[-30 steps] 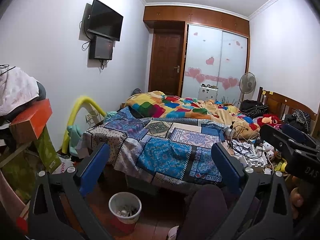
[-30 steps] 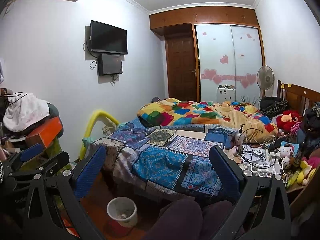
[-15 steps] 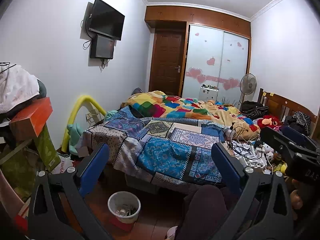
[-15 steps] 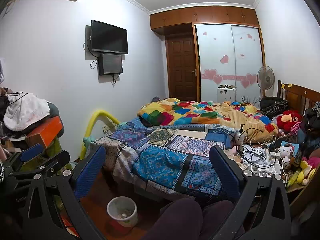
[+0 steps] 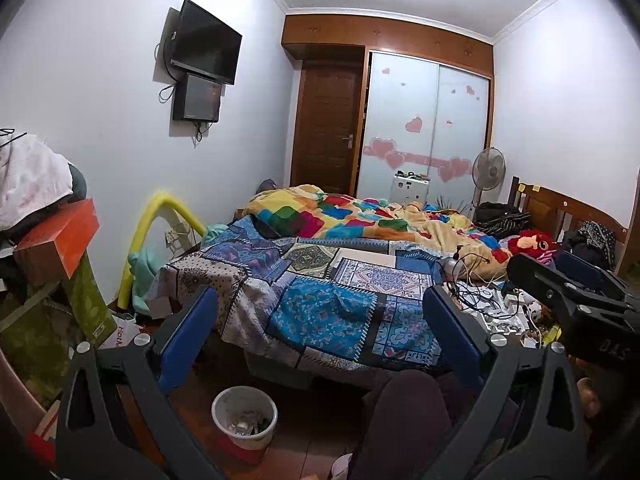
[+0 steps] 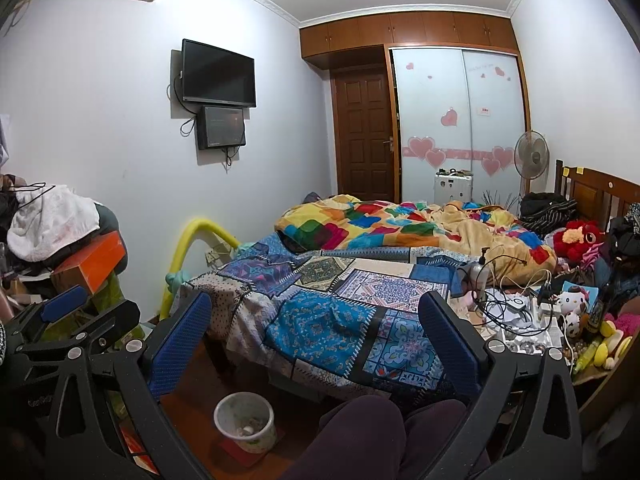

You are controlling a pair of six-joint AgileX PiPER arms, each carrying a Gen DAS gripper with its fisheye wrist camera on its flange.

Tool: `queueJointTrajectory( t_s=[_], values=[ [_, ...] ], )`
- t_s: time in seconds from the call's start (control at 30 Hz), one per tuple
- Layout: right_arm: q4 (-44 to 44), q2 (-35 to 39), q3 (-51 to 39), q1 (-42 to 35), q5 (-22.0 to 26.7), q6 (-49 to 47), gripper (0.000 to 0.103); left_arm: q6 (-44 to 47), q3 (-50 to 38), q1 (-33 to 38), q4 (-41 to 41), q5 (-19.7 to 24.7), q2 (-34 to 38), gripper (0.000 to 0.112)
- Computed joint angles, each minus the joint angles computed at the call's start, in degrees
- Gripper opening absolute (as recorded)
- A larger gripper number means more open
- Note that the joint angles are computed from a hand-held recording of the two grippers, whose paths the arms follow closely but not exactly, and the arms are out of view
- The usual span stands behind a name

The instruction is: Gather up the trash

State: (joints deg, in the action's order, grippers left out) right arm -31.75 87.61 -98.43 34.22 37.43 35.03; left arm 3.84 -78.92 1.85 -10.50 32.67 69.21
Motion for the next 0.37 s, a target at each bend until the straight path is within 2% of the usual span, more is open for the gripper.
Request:
queueJointTrajectory(
  t_s=[0.37],
  values=[
    [0.46, 0.00, 0.13, -0.23, -0.18, -0.43, 0.103, -0.74, -0.68, -0.50, 0.54, 0.57, 0.29, 0.103]
  ],
)
